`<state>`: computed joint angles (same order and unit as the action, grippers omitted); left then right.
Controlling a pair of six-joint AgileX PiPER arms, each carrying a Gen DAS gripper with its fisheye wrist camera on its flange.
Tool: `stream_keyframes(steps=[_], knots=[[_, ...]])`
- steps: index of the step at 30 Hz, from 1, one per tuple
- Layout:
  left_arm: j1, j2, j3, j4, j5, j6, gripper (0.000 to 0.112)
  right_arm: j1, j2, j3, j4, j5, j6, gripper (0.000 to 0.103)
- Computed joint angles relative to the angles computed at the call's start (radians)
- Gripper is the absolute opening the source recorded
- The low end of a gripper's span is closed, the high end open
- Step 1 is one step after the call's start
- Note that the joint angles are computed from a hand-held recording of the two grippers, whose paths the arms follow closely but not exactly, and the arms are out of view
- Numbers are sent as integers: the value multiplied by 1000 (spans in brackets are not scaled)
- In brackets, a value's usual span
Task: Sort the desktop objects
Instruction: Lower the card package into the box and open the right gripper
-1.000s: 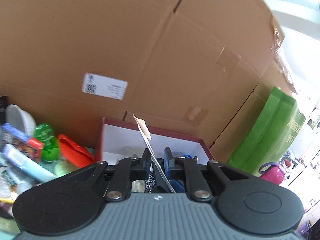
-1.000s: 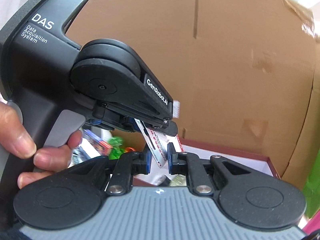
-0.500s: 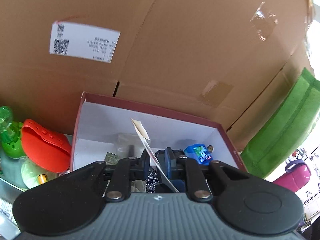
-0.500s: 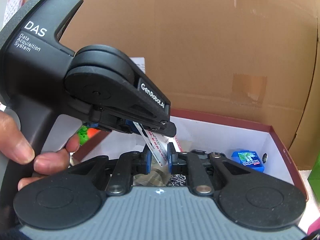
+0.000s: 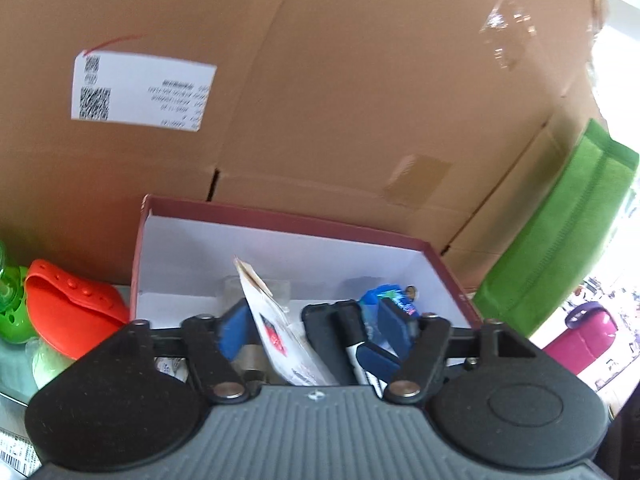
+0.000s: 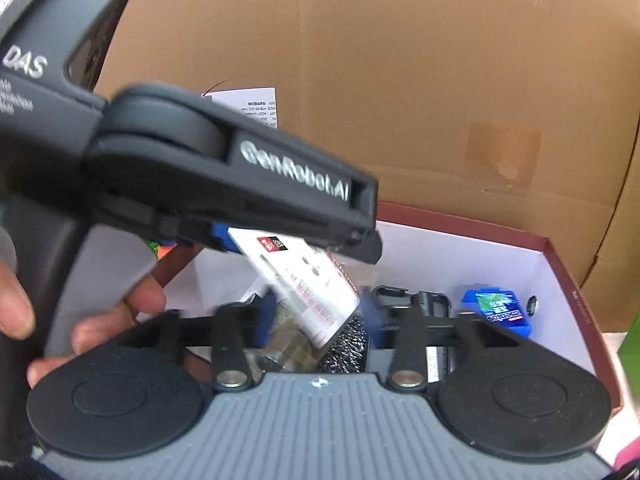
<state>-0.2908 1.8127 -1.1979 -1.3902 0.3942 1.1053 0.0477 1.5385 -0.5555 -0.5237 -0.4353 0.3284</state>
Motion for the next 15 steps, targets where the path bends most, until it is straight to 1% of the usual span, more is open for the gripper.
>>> stream_keyframes(steps=[1, 3, 6, 9, 11, 13, 14, 15], knots=[[0, -12, 9, -2, -5, 3, 83, 0, -16, 9, -7, 5, 9, 49], [4, -36, 33, -27, -15, 25, 84, 0, -38, 26, -1, 9, 3, 50], [29, -65, 62, -33, 9, 29, 88, 10, -72, 53, 39, 15, -28, 54], [29, -86, 70, 1, 10, -2, 90, 27, -102, 78, 84, 15, -59, 66], [27, -102, 86, 4, 8, 10, 90, 59, -126, 100, 188, 18, -151, 83], [24, -123, 117, -42, 2, 66, 91, 98, -151, 129, 320, 7, -278, 86], [22, -130, 130, -67, 1, 92, 93, 115, -164, 138, 365, 12, -319, 86], [16, -132, 137, -87, -3, 113, 96, 120, -166, 142, 388, 13, -341, 86]])
